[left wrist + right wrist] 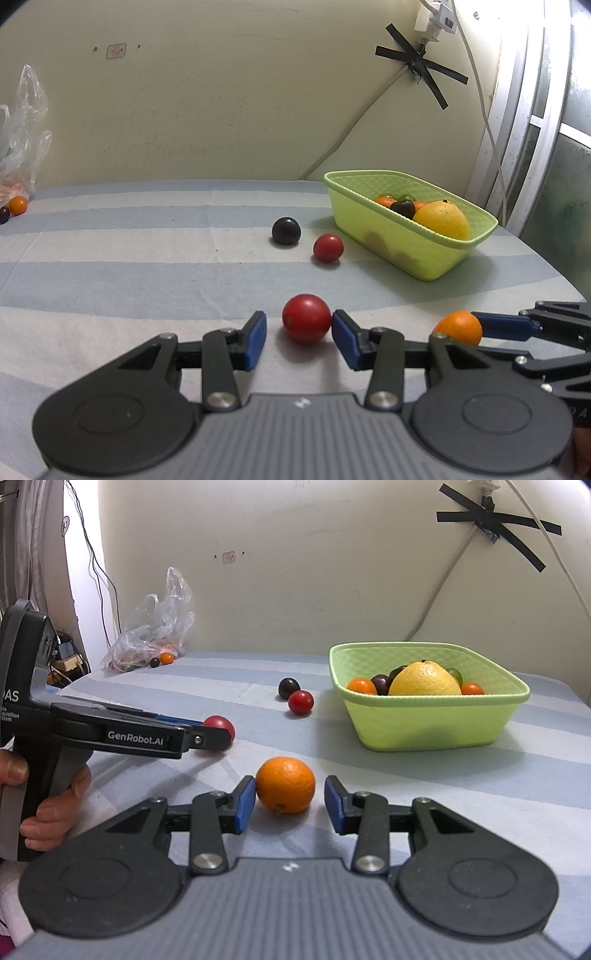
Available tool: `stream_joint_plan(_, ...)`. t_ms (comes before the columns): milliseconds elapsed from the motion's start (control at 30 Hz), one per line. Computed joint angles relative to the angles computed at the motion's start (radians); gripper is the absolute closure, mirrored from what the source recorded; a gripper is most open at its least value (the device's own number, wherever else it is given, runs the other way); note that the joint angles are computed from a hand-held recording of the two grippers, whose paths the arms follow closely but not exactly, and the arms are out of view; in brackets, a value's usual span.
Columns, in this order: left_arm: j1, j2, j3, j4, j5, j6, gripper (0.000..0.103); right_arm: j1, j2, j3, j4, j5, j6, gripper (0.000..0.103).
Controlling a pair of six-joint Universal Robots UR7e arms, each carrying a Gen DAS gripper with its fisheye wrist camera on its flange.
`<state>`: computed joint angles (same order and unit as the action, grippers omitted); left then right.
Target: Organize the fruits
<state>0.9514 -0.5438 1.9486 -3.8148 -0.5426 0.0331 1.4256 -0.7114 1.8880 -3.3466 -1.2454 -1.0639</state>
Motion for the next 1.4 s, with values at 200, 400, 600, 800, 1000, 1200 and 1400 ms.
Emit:
stream_joint_plan(200, 0.002, -0.004, 0.004, -0.004, -0.003, -0.007, 0.059, 0.004, 0.003, -0.005, 0.007, -0.014, -0.005, 0.057)
stream_joint_plan(400, 0.003, -0.005, 0.005, -0.003, -0.006, -0.009, 0.059, 0.005, 0.004, -0.009, 0.013, -0.017, -0.007, 0.056)
stream_joint_plan(600, 0.004, -0.01, 0.009, 0.001, -0.015, -0.015, 0.057, 0.006, 0.005, -0.01, 0.013, -0.018, -0.006, 0.056)
stream_joint_plan(800, 0.005, -0.015, 0.015, -0.001, -0.03, -0.01, 0.056, 0.006, 0.007, -0.012, 0.015, -0.018, -0.006, 0.055)
stream_joint_plan(1000, 0.005, -0.017, 0.019, -0.004, -0.04, -0.007, 0.056, 0.005, 0.01, -0.012, 0.011, -0.02, -0.006, 0.055)
stream_joint_plan(1200, 0.008, -0.022, 0.016, 0.015, -0.045, -0.026, 0.051, 0.005, 0.01, -0.014, 0.014, -0.02, -0.006, 0.055)
stream_joint_plan(1400, 0.024, -0.02, -0.013, 0.033, -0.063, -0.032, 0.053, 0.004, 0.01, -0.012, 0.013, -0.02, -0.004, 0.055)
